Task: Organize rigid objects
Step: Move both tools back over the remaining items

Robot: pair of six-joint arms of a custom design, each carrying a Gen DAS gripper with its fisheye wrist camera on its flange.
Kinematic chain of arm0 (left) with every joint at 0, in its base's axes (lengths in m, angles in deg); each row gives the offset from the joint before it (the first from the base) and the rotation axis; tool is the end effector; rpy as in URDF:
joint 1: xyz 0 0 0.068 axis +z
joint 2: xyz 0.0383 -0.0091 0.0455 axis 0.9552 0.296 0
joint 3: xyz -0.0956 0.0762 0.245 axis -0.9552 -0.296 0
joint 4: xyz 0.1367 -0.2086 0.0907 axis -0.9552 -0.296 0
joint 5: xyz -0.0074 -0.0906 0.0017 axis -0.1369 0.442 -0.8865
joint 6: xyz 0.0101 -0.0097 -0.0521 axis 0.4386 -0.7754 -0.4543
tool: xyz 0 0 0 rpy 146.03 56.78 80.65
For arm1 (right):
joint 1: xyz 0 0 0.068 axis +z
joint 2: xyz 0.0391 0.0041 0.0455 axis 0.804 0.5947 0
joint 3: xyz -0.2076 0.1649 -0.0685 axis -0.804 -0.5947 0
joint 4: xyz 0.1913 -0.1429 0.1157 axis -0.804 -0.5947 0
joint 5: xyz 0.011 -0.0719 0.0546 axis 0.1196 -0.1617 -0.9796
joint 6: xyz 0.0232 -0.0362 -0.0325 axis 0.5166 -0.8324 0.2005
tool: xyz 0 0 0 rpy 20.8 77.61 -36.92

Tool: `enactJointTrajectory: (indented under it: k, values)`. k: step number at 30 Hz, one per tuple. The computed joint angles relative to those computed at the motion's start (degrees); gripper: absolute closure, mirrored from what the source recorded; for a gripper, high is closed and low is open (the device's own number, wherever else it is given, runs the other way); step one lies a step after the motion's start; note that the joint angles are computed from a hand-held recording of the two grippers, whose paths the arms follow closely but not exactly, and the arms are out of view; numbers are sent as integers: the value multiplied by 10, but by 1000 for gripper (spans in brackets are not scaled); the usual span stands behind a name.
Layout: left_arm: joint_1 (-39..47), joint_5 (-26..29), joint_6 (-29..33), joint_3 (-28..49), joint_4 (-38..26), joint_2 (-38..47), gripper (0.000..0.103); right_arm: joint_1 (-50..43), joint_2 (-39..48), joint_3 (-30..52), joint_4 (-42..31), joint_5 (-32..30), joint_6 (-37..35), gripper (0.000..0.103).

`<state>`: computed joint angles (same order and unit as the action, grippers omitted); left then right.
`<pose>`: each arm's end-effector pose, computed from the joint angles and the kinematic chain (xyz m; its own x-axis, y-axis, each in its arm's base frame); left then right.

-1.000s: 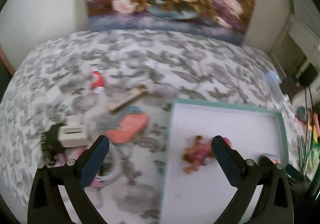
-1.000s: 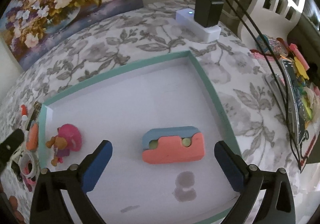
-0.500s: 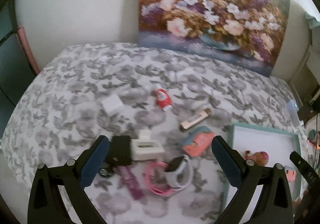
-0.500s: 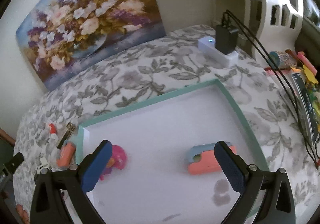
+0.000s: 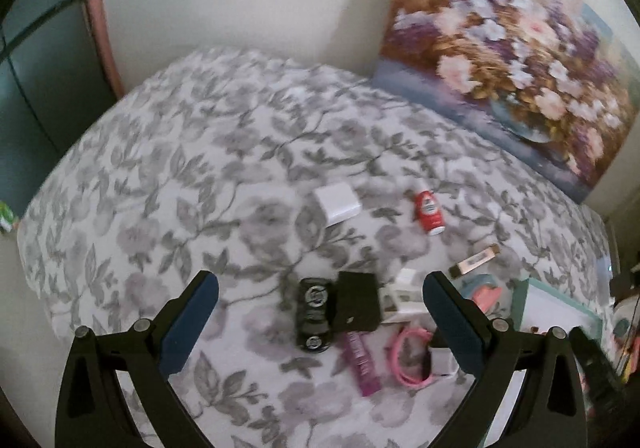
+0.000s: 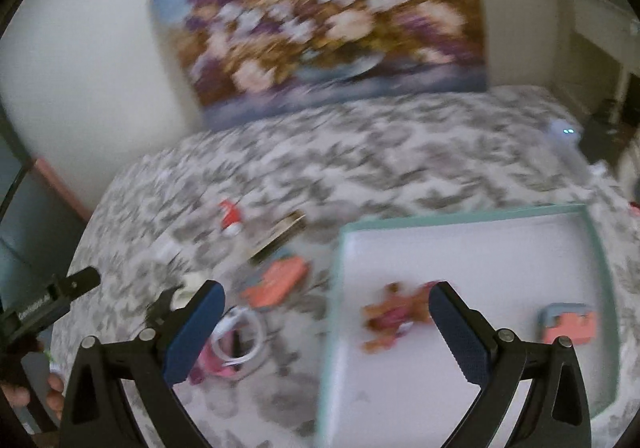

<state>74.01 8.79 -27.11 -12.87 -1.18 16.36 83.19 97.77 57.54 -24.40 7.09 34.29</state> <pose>0.3036 0.0079 0.2463 -0.8180 -0.2366 -0.5243 -0.2259 0.9704 -0.0855 0.2656 0.1430 0.2302 -0.7809 0.2461 -0.5742 0.1258 0.9623 0.2412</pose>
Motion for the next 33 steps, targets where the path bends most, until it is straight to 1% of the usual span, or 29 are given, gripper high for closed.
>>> enactJointTrajectory:
  k: [4, 8, 11, 13, 18, 21, 24, 30, 33]
  values:
    - [34, 17, 5, 2, -7, 24, 1, 30, 59, 31, 5, -11, 17, 0]
    - [58, 40, 3, 10, -16, 50, 1, 48, 93, 39, 28, -31, 32, 0]
    - [66, 49, 1, 10, -11, 73, 1, 58, 117, 51, 37, -40, 33, 0]
    - [68, 56, -6, 10, -9, 89, 1, 62, 133, 56, 44, -49, 33, 3]
    - [80, 105, -28, 11, 4, 133, 1, 65, 170, 68, 47, -73, 31, 15]
    - [75, 108, -32, 12, 8, 149, 1, 64, 189, 72, 51, -88, 31, 20]
    - [70, 118, -34, 14, 14, 161, 1, 61, 206, 73, 62, -105, 35, 22]
    - [71, 98, -15, 21, -8, 168, 2, 58, 225, 76, 66, -123, 34, 31]
    - [69, 71, 11, 21, -27, 161, 2, 61, 229, 81, 59, -116, 31, 32]
